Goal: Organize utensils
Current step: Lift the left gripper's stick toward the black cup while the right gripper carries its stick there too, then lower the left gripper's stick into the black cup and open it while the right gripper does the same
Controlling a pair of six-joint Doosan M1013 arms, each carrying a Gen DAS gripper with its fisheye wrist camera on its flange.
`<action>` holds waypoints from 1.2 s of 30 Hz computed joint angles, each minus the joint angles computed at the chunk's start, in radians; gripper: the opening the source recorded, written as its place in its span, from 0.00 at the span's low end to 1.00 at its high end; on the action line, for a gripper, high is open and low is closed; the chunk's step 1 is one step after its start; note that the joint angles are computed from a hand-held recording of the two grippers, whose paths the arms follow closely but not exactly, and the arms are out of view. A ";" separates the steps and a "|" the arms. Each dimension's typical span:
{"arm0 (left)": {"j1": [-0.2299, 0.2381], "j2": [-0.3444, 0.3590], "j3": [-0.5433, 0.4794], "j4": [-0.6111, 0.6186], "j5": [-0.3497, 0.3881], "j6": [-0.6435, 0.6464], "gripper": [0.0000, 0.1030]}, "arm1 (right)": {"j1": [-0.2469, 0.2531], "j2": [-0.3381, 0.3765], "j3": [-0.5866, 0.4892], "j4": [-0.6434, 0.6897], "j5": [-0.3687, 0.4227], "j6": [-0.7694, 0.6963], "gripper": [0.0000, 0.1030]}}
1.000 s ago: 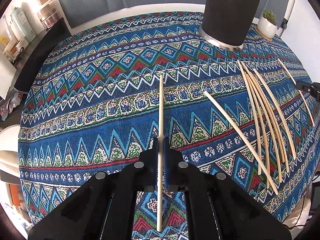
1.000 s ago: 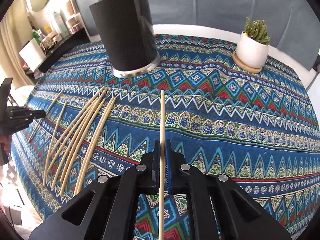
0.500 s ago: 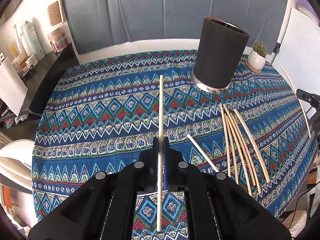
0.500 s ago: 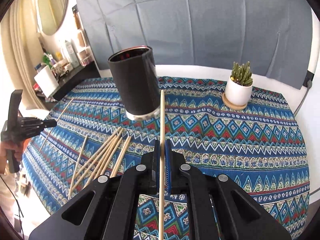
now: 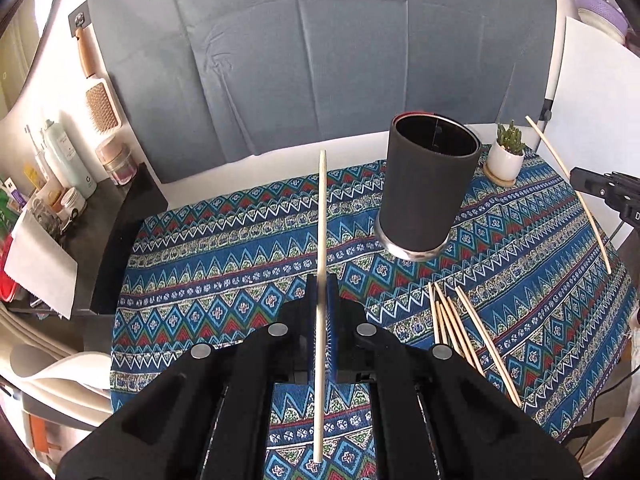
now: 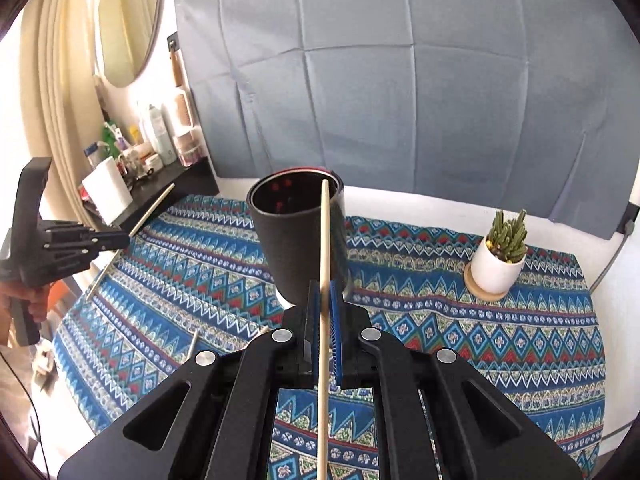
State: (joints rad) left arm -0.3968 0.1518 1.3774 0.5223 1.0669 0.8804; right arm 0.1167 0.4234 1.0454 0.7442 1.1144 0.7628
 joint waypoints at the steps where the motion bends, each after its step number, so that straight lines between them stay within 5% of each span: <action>1: 0.001 0.007 -0.015 0.000 0.001 0.012 0.05 | 0.003 0.008 -0.017 0.000 0.002 0.005 0.05; 14: 0.046 0.107 -0.195 -0.065 -0.069 0.142 0.05 | 0.029 0.148 -0.279 0.015 0.052 0.105 0.05; 21: 0.062 0.137 -0.231 -0.058 -0.147 0.151 0.05 | 0.037 0.196 -0.349 0.066 0.011 0.103 0.05; 29: 0.078 0.122 -0.162 -0.022 -0.442 0.026 0.05 | 0.039 0.201 -0.290 0.336 -0.103 -0.022 0.05; 36: 0.061 0.139 -0.090 0.357 -0.685 -0.371 0.05 | 0.048 0.166 -0.109 0.809 -0.262 -0.314 0.05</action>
